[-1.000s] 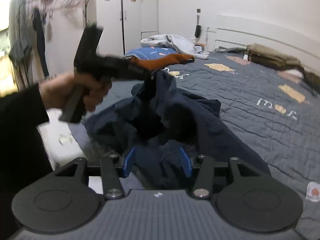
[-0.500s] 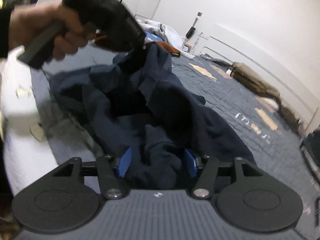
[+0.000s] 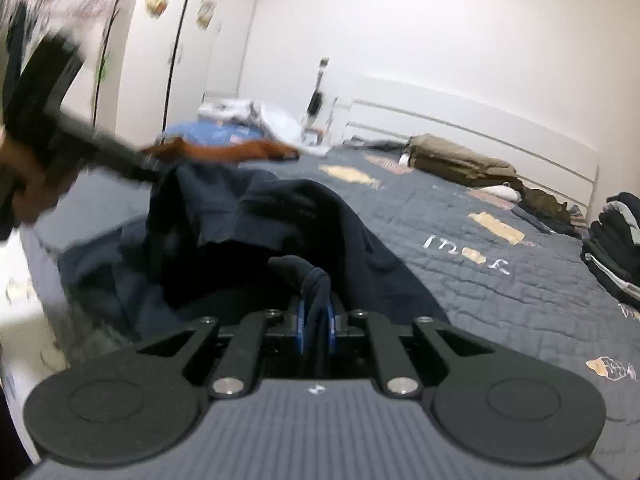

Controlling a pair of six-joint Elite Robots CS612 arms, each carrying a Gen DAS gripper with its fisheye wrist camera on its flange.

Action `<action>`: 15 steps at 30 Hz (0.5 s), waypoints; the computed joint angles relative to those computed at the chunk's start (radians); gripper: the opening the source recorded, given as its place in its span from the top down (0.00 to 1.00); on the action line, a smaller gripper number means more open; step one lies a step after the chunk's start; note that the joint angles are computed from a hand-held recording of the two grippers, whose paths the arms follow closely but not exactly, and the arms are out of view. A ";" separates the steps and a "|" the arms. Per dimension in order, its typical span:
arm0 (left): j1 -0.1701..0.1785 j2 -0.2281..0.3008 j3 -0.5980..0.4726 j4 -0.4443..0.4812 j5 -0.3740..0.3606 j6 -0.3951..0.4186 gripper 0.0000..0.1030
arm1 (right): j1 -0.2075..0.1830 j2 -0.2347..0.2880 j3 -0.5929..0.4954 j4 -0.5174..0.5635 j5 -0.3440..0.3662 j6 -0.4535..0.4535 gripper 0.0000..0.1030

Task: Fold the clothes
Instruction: 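Lay the navy garment down with the left gripper while the right gripper regrasps it, then lift the navy T-shirt high with both grippers holding its shoulder edges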

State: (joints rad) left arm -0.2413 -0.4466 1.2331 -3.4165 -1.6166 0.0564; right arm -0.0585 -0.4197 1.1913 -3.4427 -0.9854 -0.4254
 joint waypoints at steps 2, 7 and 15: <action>-0.003 -0.004 0.017 -0.045 -0.005 0.036 0.61 | -0.005 0.002 -0.008 -0.006 0.009 0.051 0.90; -0.007 -0.014 0.049 -0.153 -0.020 0.065 0.48 | -0.012 0.008 -0.022 0.000 0.022 0.116 0.90; -0.054 -0.023 0.087 -0.172 -0.014 0.358 0.49 | -0.019 0.012 -0.034 0.026 0.039 0.171 0.90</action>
State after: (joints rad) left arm -0.2956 -0.4692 1.3204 -3.5888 -1.6310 0.4148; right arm -0.0771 -0.4081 1.1575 -3.4169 -0.9465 -0.2547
